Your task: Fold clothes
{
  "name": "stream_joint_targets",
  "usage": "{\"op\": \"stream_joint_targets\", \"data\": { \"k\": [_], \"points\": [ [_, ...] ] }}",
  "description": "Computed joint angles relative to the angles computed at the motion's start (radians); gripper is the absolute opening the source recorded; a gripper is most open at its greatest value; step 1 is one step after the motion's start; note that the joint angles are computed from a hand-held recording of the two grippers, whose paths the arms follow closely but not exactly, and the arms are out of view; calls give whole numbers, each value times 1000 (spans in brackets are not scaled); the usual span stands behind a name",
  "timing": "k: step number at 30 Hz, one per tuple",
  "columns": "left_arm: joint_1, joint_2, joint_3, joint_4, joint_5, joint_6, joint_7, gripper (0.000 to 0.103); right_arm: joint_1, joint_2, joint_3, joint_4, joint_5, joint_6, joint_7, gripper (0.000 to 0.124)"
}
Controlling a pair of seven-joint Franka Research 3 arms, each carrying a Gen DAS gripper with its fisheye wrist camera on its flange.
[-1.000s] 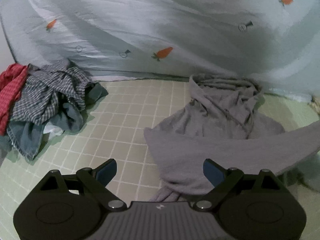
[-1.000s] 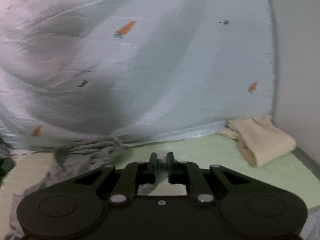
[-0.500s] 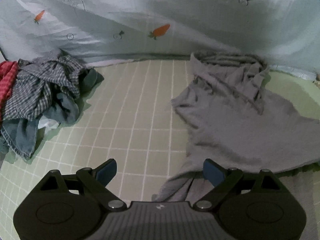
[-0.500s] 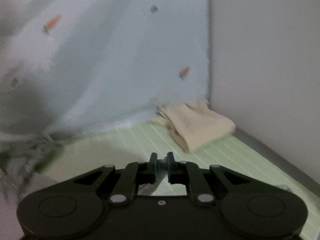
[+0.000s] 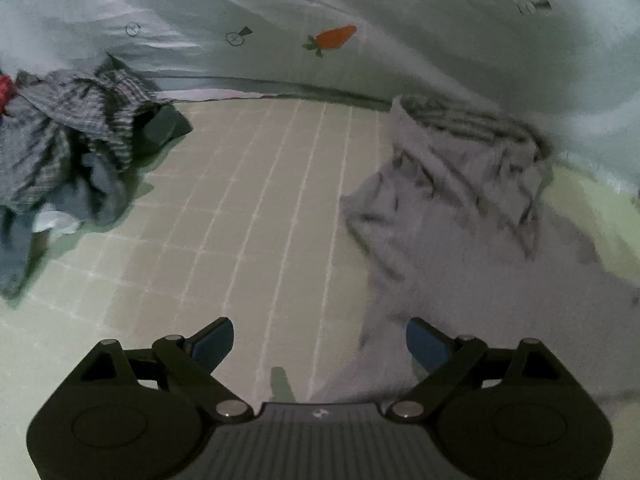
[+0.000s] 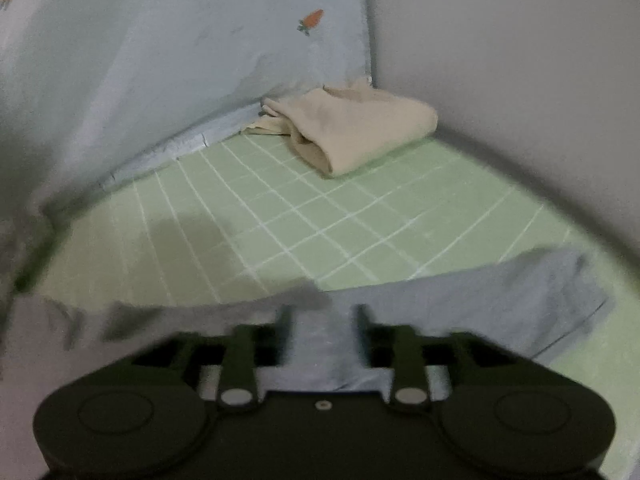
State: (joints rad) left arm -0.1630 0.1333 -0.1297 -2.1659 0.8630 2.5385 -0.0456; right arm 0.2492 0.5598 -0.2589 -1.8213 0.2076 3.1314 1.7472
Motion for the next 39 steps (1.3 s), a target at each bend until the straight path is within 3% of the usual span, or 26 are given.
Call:
{"op": "stream_joint_targets", "data": {
  "k": [2, 5, 7, 11, 13, 15, 18, 22, 26, 29, 30, 35, 37, 39],
  "points": [
    [19, 33, 21, 20, 18, 73, -35, 92, -88, 8, 97, 27, 55, -25, 1, 66],
    [43, 97, 53, 64, 27, 175, -57, 85, -106, 41, 107, 75, 91, -89, 54, 72],
    [60, 145, 61, 100, -16, 222, -7, 67, -106, 55, 104, 86, 93, -102, 86, 72],
    [76, 226, 69, 157, -142, 284, 106, 47, -74, 69, 69, 87, 58, -96, 122, 73],
    [60, 247, 96, 166, -159, 323, 110, 17, -56, 76, 46, 98, 19, -112, 120, 74],
    [38, 262, 129, 170, -158, 365, 92, 10, -41, 82, 29, 106, -18, -124, 114, 75],
    [-8, 273, 174, 207, -114, 317, 113, 10, -27, 82, 14, 104, -67, -132, 96, 77],
    [-26, 264, 217, 213, -57, 281, 17, 10, -37, 89, 23, 115, -103, -143, 57, 79],
    [-29, 242, 229, 221, 14, 149, -83, 9, -46, 85, 33, 112, -106, -147, 41, 81],
    [0, 206, 222, 188, 81, 180, -165, 11, -49, 79, 34, 107, -102, -151, 44, 81],
    [7, 200, 210, 188, 96, 174, -164, 17, -50, 77, 35, 105, -101, -152, 45, 81],
    [16, 155, 139, 177, 129, 94, -87, 64, -10, 69, -13, 82, -110, -150, 107, 89],
    [4, 144, 114, 178, 143, 61, -59, 93, 0, 63, -28, 69, -118, -149, 131, 93],
    [-15, 127, 87, 172, 154, 13, -29, 98, -14, 51, -12, 51, -116, -138, 131, 96]
  ]
}}
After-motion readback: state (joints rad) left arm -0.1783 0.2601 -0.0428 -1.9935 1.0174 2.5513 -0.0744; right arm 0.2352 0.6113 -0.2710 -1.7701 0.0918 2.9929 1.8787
